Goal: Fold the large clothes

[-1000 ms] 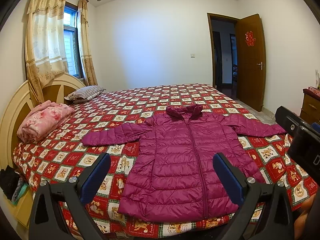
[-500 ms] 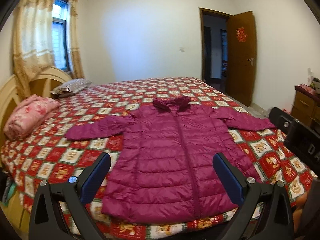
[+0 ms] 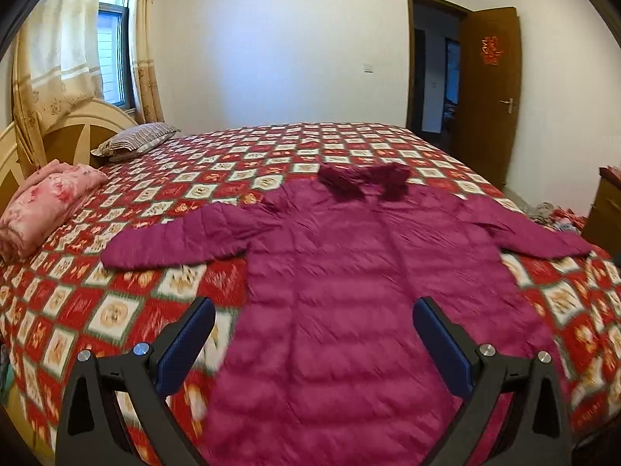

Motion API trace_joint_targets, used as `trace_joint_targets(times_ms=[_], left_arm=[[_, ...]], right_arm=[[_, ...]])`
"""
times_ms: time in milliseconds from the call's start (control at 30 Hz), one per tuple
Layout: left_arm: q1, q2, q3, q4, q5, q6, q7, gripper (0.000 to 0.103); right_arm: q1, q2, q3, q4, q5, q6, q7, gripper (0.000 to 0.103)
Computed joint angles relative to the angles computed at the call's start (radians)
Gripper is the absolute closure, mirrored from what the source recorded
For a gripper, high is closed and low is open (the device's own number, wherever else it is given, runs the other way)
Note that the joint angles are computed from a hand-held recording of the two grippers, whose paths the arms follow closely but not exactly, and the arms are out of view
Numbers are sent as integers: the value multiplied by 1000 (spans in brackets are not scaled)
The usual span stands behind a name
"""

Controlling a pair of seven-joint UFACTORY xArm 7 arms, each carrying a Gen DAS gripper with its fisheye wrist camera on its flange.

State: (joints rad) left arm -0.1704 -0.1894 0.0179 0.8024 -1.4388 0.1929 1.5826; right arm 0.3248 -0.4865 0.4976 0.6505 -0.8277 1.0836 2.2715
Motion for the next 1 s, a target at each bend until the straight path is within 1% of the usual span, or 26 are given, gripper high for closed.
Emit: trace_joint_targets(times_ms=[67,100,133,167,233,267,300,367,400,433,467,500,533,567,633,667,733,767,800,833,900,1000], left_arm=[[14,100,3,94,31,12,-46,1],[26,146,0,139,62,27,-86,1],[39,209,-6,200,106,44,-141,1],[50,246,-19,236,122,39,-164,1],[66,355,-45,340,143,18,-197,1],[71,386,-55,367,166,4,-220,1],[70,427,-59,402,215,-9,-273,1],[66,510,-62,473,293,-32,-358,1],[55,544,-56,498,340,-55,-402,1],[39,580,-43,524,393,-76,-448,1],[14,617,-15,551,460,-87,-507,1],[-5,647,10,576,516,-85,-557,1],[-25,678,36,599,567,-83,-604,1],[-30,708,45,623,597,-86,-633,1],[-12,742,21,643,621,-118,-640,1],[-10,759,17,648,637,-138,-647,1],[-11,790,20,657,671,-159,-673,1],[-22,803,38,661,691,-144,-703,1],[-32,813,60,671,714,-108,-740,1],[-35,820,74,683,732,-68,-776,1],[-6,822,47,690,744,-54,-795,1],[22,836,34,717,782,12,-849,1]], right_arm=[[-15,-101,-72,-94,15,-30,-13,13],[-39,-160,-111,-148,19,-52,-17,13],[-66,-196,-141,-185,17,-82,-19,13],[-98,-232,-174,-223,12,-112,-21,13],[-180,-284,-242,-294,-23,-188,-21,17],[-213,-273,-257,-297,-32,-214,-32,20],[-258,-252,-295,-300,-50,-250,-65,21],[-319,-208,-317,-289,-60,-286,-102,23],[-356,-163,-336,-277,-72,-324,-119,24],[-376,-140,-334,-271,-70,-341,-128,26],[-405,-104,-341,-260,-79,-373,-139,29],[-430,-58,-344,-240,-84,-399,-156,33],[-443,-27,-339,-222,-74,-403,-179,36],[-456,2,-334,-208,-68,-409,-202,46],[-483,39,-307,-185,-89,-375,-222,55],[-480,56,-303,-172,-89,-360,-245,67],[-462,77,-297,-151,-70,-314,-288,73],[-457,82,-302,-146,-69,-309,-297,84],[-448,81,-303,-144,-70,-302,-308,89],[-447,86,-309,-138,-76,-304,-319,90],[-430,96,-305,-116,-62,-264,-357,93],[-400,69,-282,-80,-66,-211,-379,93]])
